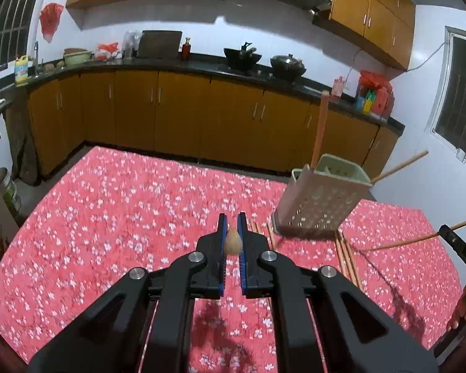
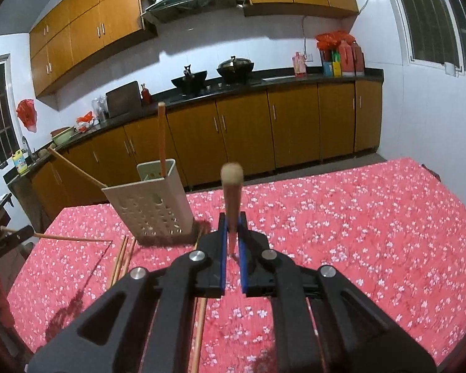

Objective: Organize utensils
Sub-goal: 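Raise the left tool's chopstick above the holder while the right tool lifts its chopstick there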

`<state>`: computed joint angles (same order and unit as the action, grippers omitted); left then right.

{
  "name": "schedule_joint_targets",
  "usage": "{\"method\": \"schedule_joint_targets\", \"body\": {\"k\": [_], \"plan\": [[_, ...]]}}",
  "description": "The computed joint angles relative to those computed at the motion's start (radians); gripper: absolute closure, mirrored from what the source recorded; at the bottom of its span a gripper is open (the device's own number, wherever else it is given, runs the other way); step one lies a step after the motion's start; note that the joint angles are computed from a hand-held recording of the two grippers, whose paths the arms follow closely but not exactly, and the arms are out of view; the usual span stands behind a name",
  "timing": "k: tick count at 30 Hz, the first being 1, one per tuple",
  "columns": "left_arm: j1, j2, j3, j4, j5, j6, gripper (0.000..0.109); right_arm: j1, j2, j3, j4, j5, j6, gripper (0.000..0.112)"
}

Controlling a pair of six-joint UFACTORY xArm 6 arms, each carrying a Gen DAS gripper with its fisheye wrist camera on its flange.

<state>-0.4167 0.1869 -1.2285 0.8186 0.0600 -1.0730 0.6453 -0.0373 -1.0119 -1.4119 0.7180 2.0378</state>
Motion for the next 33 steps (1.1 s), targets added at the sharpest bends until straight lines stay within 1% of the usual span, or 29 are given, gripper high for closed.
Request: {"method": "schedule_joint_targets", "body": {"k": [8, 11, 15, 17, 23, 26, 28, 30, 33], "plan": [[-0.002, 0.012, -0.028, 0.031, 0.003, -0.022, 0.102, 0.000, 0.015, -0.015, -0.010, -0.002, 0.000, 0.105], [-0.002, 0.015, -0.034, 0.057, 0.005, -0.048, 0.102, 0.002, 0.018, -0.018, -0.013, 0.000, 0.002, 0.105], [-0.001, 0.008, -0.043, 0.014, -0.014, -0.022, 0.102, -0.005, -0.005, -0.025, -0.064, -0.027, 0.041, 0.105], [-0.002, 0.003, -0.056, 0.026, -0.026, -0.028, 0.102, -0.006, -0.022, -0.037, -0.106, -0.048, 0.060, 0.105], [-0.021, -0.004, -0.133, 0.122, -0.045, -0.080, 0.102, -0.003, -0.042, -0.093, -0.200, -0.108, 0.075, 0.105], [-0.032, 0.009, -0.188, 0.185, -0.044, -0.135, 0.102, 0.009, -0.032, -0.139, -0.238, -0.108, 0.070, 0.105], [-0.041, 0.032, -0.238, 0.204, -0.035, -0.156, 0.102, 0.014, -0.017, -0.173, -0.255, -0.100, 0.060, 0.105], [-0.052, 0.061, -0.303, 0.251, -0.024, -0.209, 0.102, 0.010, 0.001, -0.208, -0.265, -0.094, 0.054, 0.105], [-0.070, 0.114, -0.421, 0.368, 0.012, -0.329, 0.102, 0.002, 0.023, -0.251, -0.276, -0.089, 0.053, 0.105]]}}
